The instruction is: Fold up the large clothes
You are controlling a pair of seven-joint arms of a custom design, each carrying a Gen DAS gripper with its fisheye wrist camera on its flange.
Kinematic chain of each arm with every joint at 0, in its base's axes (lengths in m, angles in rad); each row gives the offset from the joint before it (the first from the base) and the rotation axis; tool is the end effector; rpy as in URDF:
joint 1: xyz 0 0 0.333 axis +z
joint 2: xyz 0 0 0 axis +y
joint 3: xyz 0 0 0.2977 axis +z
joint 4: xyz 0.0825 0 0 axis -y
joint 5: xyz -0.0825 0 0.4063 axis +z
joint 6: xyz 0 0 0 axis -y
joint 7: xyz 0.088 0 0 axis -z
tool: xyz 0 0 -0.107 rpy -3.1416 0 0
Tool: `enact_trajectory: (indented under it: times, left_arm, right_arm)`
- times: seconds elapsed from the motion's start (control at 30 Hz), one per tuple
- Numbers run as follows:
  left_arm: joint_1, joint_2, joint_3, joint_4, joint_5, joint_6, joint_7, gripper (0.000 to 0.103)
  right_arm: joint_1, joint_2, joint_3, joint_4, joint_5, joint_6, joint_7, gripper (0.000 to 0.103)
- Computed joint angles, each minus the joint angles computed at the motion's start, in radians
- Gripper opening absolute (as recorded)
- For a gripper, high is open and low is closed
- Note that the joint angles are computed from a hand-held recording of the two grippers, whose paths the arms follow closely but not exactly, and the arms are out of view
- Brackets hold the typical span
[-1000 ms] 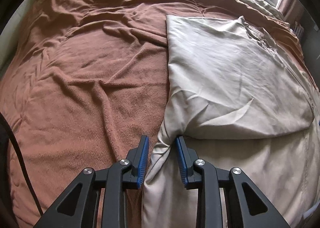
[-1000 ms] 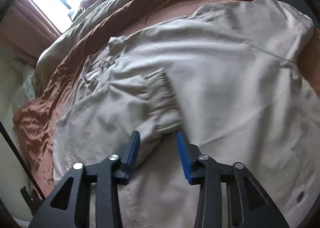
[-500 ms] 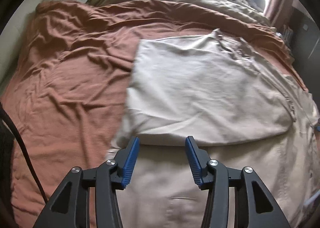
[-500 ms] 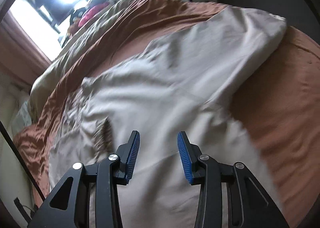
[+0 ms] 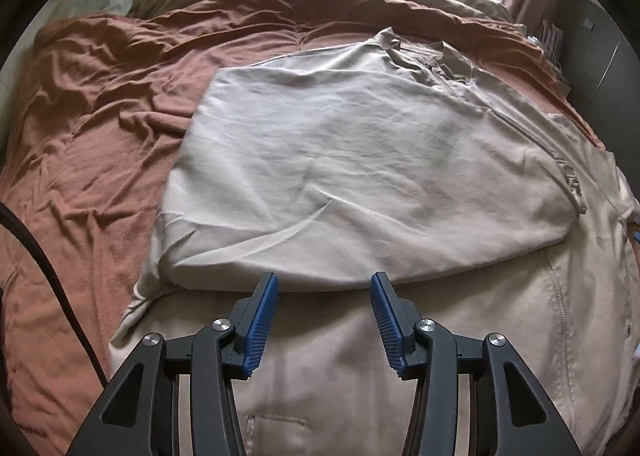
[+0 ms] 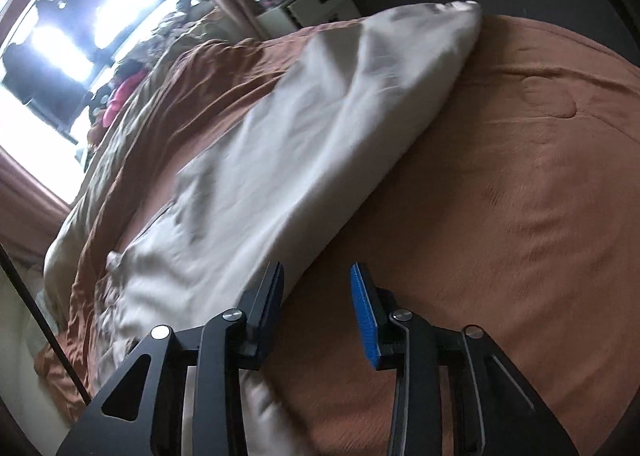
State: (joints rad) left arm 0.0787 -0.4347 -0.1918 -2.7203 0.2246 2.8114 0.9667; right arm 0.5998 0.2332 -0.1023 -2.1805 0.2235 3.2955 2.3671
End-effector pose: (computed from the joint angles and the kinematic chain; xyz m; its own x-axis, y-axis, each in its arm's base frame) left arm 0.4363 -0.0566 0.3803 0.2728 -0.9602 0.0595 -0.8143 -0.2634 -0.5173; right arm 0.5526 0.2765 0.3546 -0.2289 -0.7410 -0.6312 -0.6775 0.5869 -0.4433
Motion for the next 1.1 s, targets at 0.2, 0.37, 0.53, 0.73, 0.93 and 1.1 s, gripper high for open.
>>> enact_trajectory:
  times: [0.2,0.37,0.53,0.73,0.93,1.1]
  left_arm:
    - [0.016,0.024,-0.001,0.012,0.018,0.011,0.008,0.05]
    - [0.013,0.037,0.012,0.011,0.012,0.026,0.02,0.05]
    - [0.013,0.034,0.018,0.001,0.008,0.031,0.032,0.05]
    - [0.015,0.036,0.015,0.004,-0.006,0.03,0.024,0.05]
    - [-0.009,0.022,0.02,0.008,-0.038,0.031,0.033,0.05]
    - [-0.025,0.013,0.021,0.012,-0.058,0.03,0.037,0.05]
  right_arm:
    - [-0.102,0.066,0.069,0.07,-0.006,-0.013,0.021,0.031]
    - [-0.044,0.123,-0.001,0.136,0.015,0.007,0.04,0.031]
    - [-0.082,0.172,0.036,0.174,0.038,0.048,0.052,0.005]
    - [0.049,0.154,-0.073,0.139,0.147,0.123,-0.024,0.0]
    - [0.162,0.051,-0.126,0.07,0.285,0.209,-0.205,0.0]
    - [0.069,-0.038,-0.002,-0.004,0.183,0.243,-0.222,0.0]
